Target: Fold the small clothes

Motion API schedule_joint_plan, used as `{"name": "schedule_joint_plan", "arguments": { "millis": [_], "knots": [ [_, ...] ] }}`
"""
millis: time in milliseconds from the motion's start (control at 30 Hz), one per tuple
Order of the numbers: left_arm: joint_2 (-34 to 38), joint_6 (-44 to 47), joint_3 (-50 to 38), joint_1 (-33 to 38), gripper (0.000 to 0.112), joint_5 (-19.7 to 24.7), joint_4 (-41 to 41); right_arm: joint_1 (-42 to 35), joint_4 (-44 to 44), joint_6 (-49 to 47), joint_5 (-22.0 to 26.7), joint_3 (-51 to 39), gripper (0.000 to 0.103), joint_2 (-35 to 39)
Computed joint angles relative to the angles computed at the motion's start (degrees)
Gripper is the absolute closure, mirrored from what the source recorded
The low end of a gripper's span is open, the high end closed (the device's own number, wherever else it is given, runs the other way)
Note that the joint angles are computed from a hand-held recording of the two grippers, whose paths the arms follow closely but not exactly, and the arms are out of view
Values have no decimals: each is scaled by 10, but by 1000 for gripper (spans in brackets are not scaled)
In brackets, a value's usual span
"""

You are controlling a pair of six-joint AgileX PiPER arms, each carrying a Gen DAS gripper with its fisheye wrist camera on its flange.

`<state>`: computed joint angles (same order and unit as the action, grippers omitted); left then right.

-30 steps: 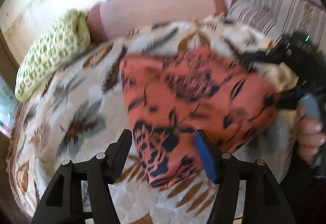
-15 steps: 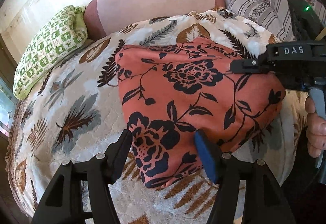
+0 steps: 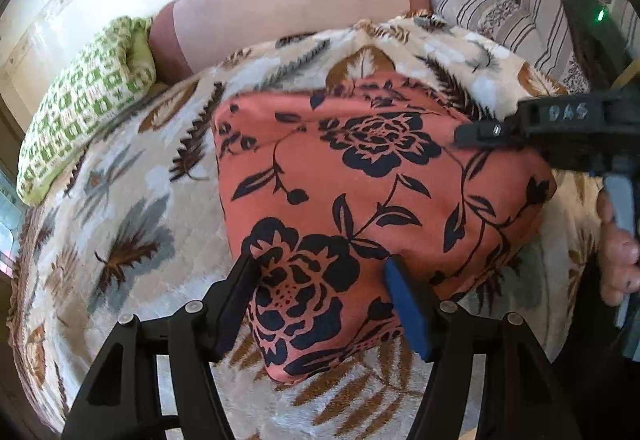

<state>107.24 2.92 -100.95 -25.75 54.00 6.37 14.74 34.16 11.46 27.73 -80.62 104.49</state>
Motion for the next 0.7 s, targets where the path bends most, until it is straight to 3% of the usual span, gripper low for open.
{"name": "schedule_joint_plan", "arguments": {
  "millis": [33,67,100,200,467,600,700],
  "knots": [
    [-1,-4,6,-1,42,-5,5,-5,28,-16,2,5,66,11],
    [-2,-5,9,-1,42,-8,7,-12,69,-42,3,14,52,17],
    [-3,-2,10,0,42,-9,3,-20,114,-69,2,26,46,19],
    [1,0,2,3,42,-3,-2,-39,172,-103,15,39,44,10],
    [2,25,-58,28,42,11,-31,-47,101,-66,-22,25,43,-18],
    [54,9,-142,42,42,40,-10,-56,49,-45,8,-68,43,27],
    [102,-6,-197,49,42,69,2,-51,-50,16,79,-197,46,92]
  ]
}}
